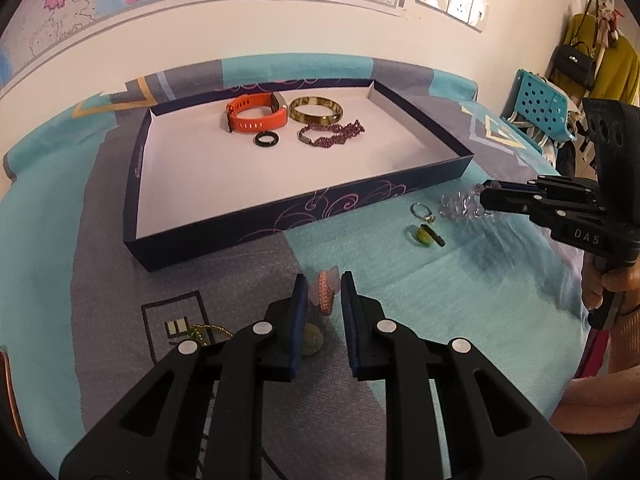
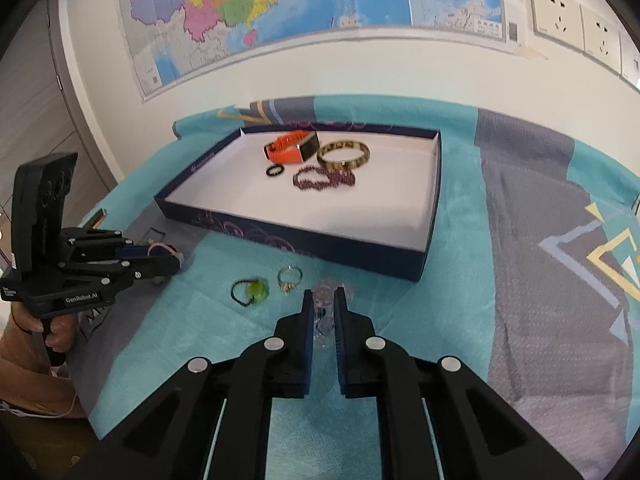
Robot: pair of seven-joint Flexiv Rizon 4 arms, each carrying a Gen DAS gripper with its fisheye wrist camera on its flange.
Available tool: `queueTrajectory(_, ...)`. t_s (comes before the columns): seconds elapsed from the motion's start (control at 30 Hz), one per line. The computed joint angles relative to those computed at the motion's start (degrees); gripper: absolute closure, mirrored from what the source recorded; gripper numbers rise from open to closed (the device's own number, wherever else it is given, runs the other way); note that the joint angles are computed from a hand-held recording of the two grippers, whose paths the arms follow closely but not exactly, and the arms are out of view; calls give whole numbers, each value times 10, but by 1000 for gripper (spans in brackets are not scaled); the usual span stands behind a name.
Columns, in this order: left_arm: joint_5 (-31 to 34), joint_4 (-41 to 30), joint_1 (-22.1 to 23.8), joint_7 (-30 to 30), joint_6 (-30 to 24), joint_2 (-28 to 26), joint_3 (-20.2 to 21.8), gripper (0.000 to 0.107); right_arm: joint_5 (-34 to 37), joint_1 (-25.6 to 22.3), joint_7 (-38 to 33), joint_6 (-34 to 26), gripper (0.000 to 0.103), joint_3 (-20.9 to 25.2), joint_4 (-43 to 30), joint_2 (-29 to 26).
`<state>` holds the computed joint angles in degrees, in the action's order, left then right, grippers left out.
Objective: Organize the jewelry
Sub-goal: 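Carry the pink pendant and crystal bracelet into the box and open both tools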
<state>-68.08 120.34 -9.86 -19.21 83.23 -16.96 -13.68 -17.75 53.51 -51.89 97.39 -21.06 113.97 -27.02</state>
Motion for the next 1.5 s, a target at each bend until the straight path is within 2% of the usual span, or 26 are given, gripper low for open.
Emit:
queueTrajectory(0.07, -13, 0, 0, 11, 1, 3, -4, 89, 2, -7, -4, 10, 95, 7, 0, 4)
queueTrajectory(0.17, -31, -1, -4, 25, 2, 6, -3, 89, 9, 16, -10, 15, 95, -16, 4, 10)
queueTrajectory(0.5, -87, -6, -30, 66, 2, 14, 13, 89, 37, 38, -43, 29, 95, -34, -2, 20)
queueTrajectory(0.8, -103, -17, -41, 81, 2, 13, 24, 89, 49, 51, -70, 30, 95, -46, -21, 20)
queueTrajectory(1.07, -119, -36, -46, 95, 10, 7, 27, 89, 36, 4, -82, 19, 95, 1, -65, 5)
queueTrajectory(1.13, -110, -43, -44, 89, 11, 3, 27, 89, 29, -22, -83, 17, 95, 28, -80, 0)
queueTrajectory(1.5, -66, -76, -20, 60, 21, -19, 10, 89, -6, -98, -75, -4, 95, 106, -146, -35)
